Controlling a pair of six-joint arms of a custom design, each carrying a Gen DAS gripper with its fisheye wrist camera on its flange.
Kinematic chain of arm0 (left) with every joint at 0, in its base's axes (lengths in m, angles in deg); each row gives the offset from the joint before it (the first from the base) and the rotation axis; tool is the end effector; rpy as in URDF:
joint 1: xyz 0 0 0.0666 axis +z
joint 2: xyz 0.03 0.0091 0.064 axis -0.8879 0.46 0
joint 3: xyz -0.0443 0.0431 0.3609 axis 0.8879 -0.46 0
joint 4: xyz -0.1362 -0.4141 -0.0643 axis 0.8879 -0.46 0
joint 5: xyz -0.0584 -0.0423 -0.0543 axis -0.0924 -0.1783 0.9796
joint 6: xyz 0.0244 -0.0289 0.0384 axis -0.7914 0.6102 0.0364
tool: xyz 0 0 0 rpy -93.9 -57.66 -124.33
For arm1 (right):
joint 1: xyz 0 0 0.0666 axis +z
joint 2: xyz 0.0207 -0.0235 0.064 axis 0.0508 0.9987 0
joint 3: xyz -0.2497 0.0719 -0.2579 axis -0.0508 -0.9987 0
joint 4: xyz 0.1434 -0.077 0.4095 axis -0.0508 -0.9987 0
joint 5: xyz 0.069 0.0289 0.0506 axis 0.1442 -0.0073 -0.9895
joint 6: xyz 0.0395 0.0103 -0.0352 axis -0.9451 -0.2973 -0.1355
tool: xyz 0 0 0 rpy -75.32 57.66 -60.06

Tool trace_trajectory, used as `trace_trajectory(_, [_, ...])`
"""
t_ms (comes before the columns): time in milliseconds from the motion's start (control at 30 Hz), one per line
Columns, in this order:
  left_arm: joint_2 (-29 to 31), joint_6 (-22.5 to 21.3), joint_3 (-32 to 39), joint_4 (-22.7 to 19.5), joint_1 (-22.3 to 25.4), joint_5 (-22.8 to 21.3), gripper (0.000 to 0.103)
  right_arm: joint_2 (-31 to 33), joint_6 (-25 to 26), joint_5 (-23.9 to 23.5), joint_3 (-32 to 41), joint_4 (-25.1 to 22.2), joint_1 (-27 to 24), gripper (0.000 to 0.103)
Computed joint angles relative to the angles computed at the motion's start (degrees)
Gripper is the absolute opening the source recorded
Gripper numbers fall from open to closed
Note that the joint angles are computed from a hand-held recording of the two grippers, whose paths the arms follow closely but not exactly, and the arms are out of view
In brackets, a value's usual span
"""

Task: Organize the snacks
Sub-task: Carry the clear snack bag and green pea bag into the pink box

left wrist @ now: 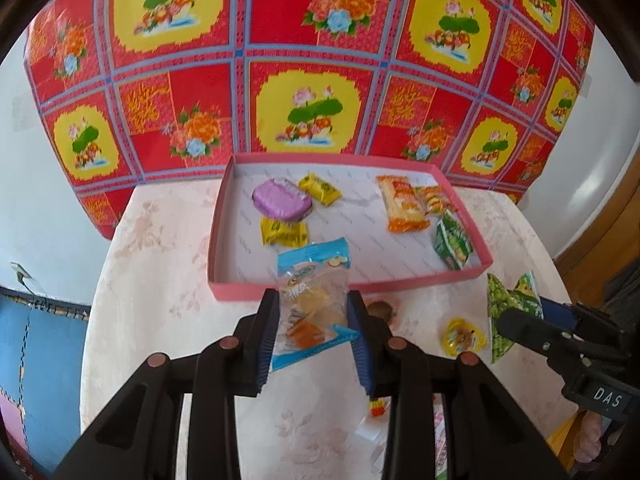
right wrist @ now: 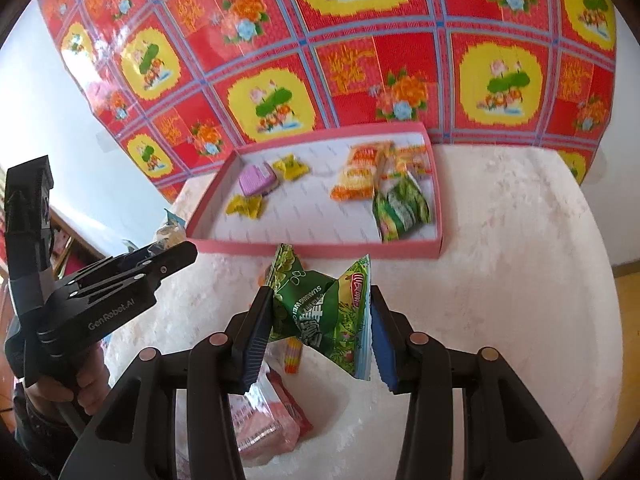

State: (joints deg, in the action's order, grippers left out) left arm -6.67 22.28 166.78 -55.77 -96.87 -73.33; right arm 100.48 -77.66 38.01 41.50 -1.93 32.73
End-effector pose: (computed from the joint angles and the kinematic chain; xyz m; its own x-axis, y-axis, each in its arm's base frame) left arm 0.4122 -0.2859 0.4211 -0.6547 0.4166 -0.6307 0.6005 0.7934 -0.0993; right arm 0.2716 0.1425 0.4254 -0.6874 0.4348 -0.5817 0.3163 0.9003 0.2992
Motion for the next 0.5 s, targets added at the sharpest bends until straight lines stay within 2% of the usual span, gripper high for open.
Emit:
trace_trajectory(200, [1.89,-0.8,3.1,0.18,-0.58,-0.65,0.035,1.29,3.07,0.22,2.08,1.31,-2.36,0.046])
trace_trajectory(500, [5.39,-1.3,6.88,0.51,-1.2,-1.28,0.035,4.49,6.13,-2.44,4.24,4.0,-6.7,0.046])
